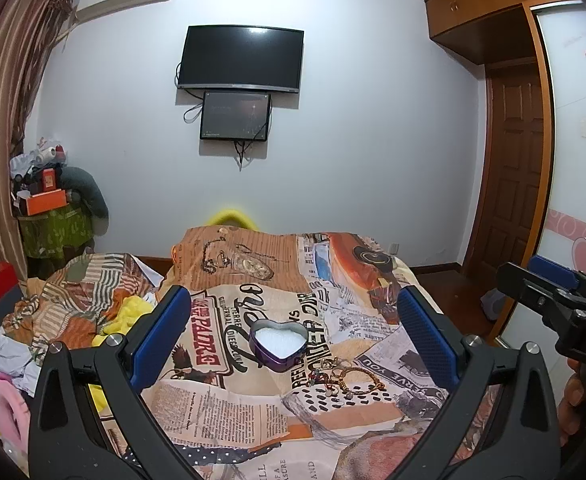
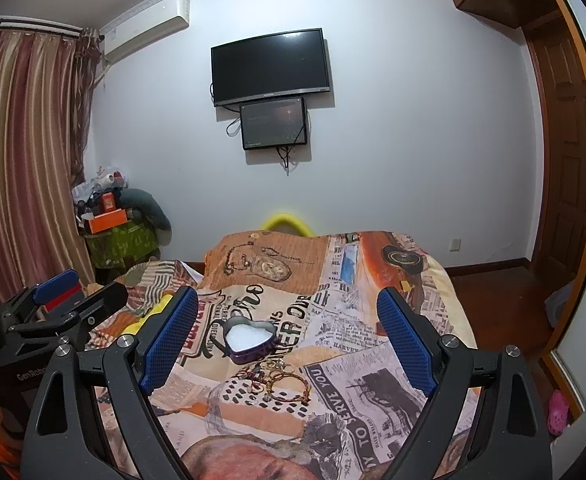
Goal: Organize jewelry
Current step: 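Lower the right tool to the jewelry pile and grasp a small earring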
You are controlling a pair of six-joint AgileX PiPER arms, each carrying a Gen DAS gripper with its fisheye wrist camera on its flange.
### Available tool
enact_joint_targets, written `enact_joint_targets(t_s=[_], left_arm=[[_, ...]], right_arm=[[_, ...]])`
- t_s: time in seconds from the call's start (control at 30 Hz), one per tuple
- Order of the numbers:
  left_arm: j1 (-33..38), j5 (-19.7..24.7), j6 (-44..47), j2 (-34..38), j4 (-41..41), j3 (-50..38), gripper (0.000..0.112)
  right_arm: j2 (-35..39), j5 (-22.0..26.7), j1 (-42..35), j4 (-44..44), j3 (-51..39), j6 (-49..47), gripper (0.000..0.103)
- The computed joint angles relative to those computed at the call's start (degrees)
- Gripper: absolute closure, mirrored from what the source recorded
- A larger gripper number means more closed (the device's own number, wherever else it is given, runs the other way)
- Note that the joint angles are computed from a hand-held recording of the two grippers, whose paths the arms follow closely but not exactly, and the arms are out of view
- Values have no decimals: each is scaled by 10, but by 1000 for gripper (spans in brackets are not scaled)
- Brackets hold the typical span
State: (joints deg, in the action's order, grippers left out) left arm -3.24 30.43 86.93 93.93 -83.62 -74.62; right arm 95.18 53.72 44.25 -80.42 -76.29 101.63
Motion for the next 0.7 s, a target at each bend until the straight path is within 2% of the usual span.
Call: enact_joint_targets(t_s=[0.27,0.5,0.6,0.63,0.7], left_arm=[[-15,-9,-78,53,80,-53,9],[-34,-19,-218,134,230,-130,10],[-40,-1,-305,171,324,-173,16],[-43,11,-340,189,360,-194,22],[-46,28,-376,210,397,-217,26]], right_arm=[[13,-33,-35,42,-7,-21,14],[38,-69,-85,118,-10,-72,14],[51,-87,-107,152,-7,-94,14],[53,-93,-113,160,-5,-100,14],[59,-108,-127,183,-2,-118,14]])
